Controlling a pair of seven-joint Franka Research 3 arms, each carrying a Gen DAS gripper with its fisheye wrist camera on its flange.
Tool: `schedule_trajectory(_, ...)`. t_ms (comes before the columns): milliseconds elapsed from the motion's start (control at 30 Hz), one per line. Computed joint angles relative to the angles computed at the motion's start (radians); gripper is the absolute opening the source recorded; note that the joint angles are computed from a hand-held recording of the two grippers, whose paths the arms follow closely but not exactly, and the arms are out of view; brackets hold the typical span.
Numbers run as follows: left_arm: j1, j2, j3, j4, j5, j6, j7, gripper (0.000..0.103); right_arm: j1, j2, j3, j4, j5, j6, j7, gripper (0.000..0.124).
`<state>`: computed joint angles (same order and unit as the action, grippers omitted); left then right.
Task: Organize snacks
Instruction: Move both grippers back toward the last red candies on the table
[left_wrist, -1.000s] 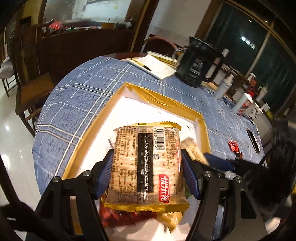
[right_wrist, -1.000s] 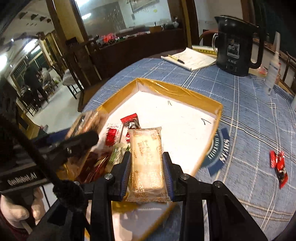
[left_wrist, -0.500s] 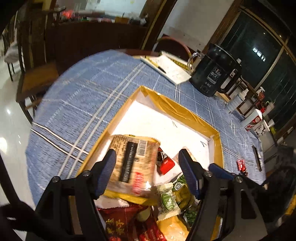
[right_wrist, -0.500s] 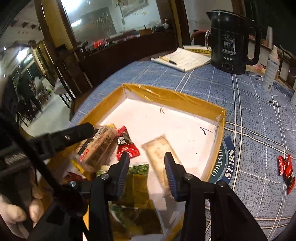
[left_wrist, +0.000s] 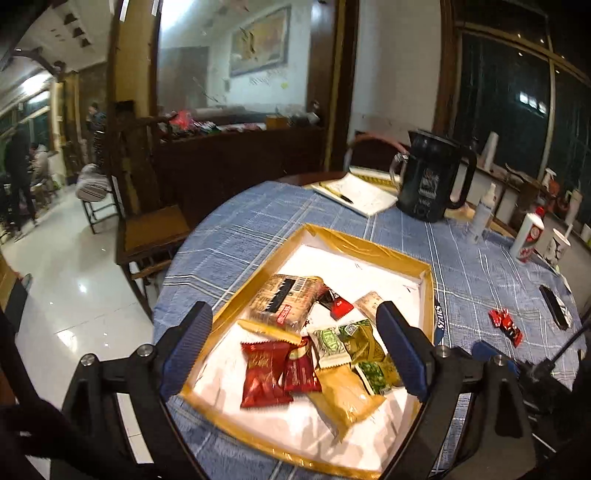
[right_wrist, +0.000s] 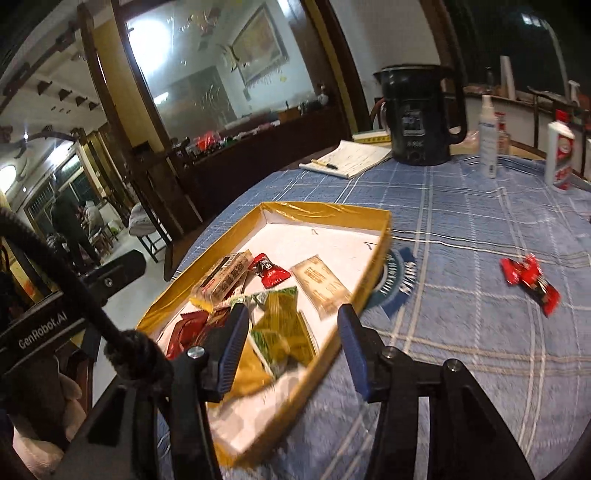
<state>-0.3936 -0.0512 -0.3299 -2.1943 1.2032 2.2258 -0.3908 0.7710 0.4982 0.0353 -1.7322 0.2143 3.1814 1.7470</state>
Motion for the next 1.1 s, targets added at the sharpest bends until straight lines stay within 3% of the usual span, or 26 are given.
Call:
schedule_trajectory(67,-0.025,0.003,-0.027,0.007,0.019,-0.08,-0.031,0.09,-0.061,-0.036,0.076,-0.066,0.024,0.056,-0.022,0.051)
schedule_trajectory(167,-0.054,0.017,-0.042,0.027,0.034,-0.109,-0.032,0.09,-0.096,-0.083,0.12,-0.152,0.065,0.127,-0.034,0.053)
schedule_trajectory(233,-0.071,0.028,-0.045,0.043,0.035,-0.112,-0.015,0.09,-0.098,-0.109,0.124,-0.197,0.089,0.161,-0.04,0.054)
schedule_trajectory(333,-0.095,0.059,-0.047,0.078,0.044,-0.111,0.01,0.09,-0.015,-0.141,0.042,-0.25,0.151,0.195,-0.061,0.054)
schedule_trajectory(500,-0.146,0.123,-0.041,0.146,0.049,-0.145,0.053,0.09,-0.005,-0.19,0.037,-0.333,0.238,0.255,-0.111,0.055)
schedule_trajectory(567,-0.158,0.131,-0.035,0.152,0.053,-0.113,0.054,0.09,-0.025,-0.202,0.056,-0.357,0.263,0.274,-0.123,0.056)
schedule_trajectory(733,-0.193,0.183,-0.023,0.214,0.022,-0.152,0.124,0.09,-0.103,-0.222,0.125,-0.403,0.267,0.302,-0.112,0.057)
schedule_trajectory(833,-0.21,0.202,-0.012,0.233,0.012,-0.164,0.146,0.09,-0.09,-0.23,0.111,-0.422,0.304,0.318,-0.134,0.057)
schedule_trajectory(1100,-0.226,0.224,0.005,0.251,-0.015,-0.145,0.176,0.09,-0.145,-0.227,0.152,-0.437,0.271,0.309,-0.098,0.057)
